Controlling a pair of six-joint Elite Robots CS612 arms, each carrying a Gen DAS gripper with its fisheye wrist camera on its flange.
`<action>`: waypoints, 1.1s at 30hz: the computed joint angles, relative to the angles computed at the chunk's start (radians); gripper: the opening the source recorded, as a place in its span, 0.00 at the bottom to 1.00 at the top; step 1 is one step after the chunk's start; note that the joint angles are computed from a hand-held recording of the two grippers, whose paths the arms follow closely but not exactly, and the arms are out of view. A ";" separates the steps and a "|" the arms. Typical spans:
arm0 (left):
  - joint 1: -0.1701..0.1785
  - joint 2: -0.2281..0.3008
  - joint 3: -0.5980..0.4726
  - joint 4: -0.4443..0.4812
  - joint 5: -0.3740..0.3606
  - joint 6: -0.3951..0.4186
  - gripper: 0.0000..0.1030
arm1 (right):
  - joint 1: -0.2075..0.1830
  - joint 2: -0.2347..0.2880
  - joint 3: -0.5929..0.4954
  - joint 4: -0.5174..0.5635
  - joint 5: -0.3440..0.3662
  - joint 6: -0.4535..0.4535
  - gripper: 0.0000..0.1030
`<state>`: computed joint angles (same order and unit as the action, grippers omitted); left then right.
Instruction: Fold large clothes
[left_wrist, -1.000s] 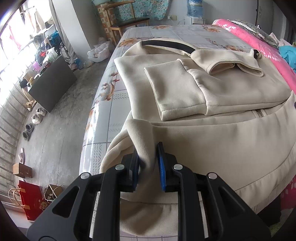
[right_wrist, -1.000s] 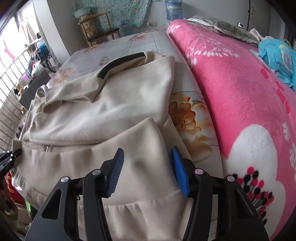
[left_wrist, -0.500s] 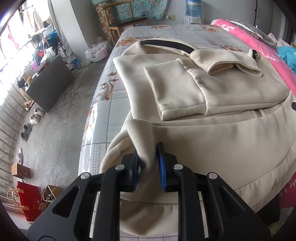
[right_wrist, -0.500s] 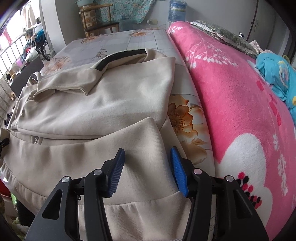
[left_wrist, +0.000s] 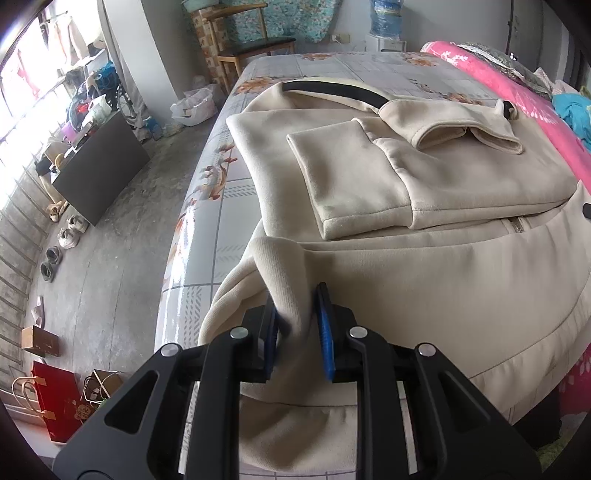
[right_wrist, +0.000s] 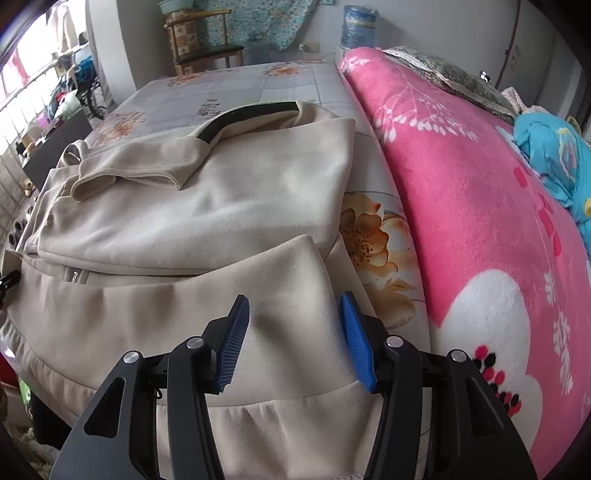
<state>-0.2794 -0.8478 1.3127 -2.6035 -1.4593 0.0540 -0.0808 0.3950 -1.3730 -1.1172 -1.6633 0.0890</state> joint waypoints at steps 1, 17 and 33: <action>-0.001 0.000 0.001 -0.001 0.003 -0.002 0.19 | -0.001 0.000 0.001 -0.002 0.003 -0.006 0.49; -0.007 -0.001 -0.007 0.024 0.031 -0.030 0.20 | -0.034 0.008 -0.006 0.005 0.162 -0.047 0.49; -0.013 0.002 -0.016 0.040 0.049 -0.043 0.20 | 0.007 0.000 -0.006 0.023 -0.019 -0.181 0.30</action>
